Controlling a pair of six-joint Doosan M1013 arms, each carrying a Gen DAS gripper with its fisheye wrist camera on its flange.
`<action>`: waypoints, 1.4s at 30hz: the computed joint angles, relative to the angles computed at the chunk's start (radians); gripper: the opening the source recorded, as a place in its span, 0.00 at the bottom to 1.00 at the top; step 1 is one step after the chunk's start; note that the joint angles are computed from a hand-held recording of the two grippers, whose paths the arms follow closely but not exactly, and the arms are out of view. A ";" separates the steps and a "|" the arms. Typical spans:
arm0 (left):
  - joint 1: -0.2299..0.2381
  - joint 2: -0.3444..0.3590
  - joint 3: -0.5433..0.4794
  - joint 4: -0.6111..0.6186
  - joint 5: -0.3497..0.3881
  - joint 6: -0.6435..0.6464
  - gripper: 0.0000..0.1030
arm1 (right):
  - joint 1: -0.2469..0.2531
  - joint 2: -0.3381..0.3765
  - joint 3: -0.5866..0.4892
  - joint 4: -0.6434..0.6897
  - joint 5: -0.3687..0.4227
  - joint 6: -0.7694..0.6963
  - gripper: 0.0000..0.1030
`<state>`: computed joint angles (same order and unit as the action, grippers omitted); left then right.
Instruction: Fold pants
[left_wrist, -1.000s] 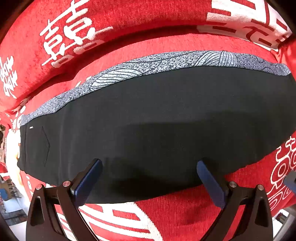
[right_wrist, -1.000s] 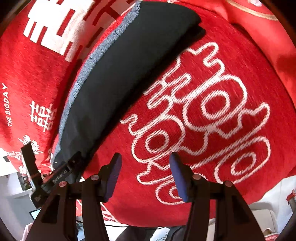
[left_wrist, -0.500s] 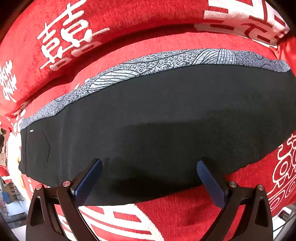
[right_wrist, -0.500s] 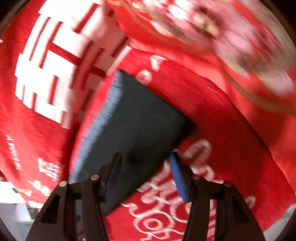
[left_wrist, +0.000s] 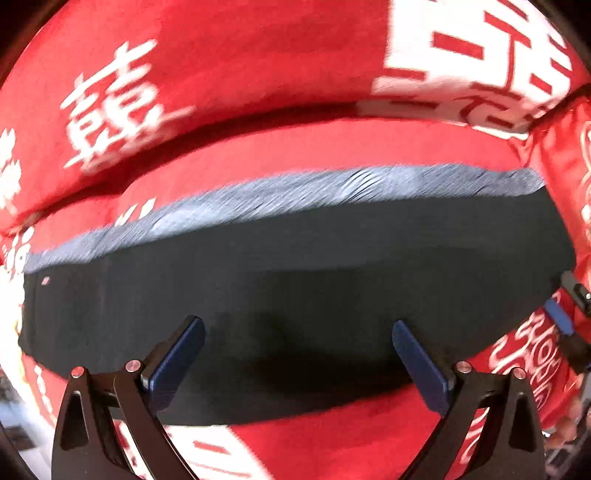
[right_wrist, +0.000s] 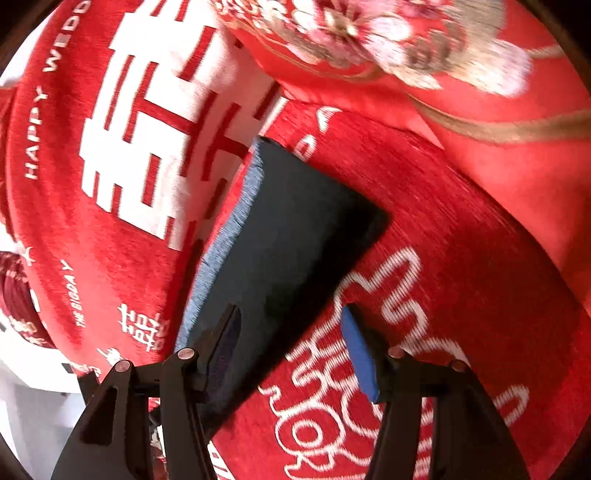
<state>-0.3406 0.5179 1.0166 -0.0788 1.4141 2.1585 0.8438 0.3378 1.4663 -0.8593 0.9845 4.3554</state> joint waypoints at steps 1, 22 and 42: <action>-0.014 -0.002 0.016 0.002 -0.016 0.005 1.00 | 0.002 -0.002 0.009 -0.029 -0.003 0.008 0.59; -0.037 -0.027 0.042 -0.055 -0.108 0.044 0.83 | -0.053 -0.020 0.057 -0.053 -0.130 0.090 0.14; 0.011 0.025 0.019 -0.206 0.011 0.069 0.84 | -0.099 0.174 -0.489 0.262 0.239 -1.006 0.14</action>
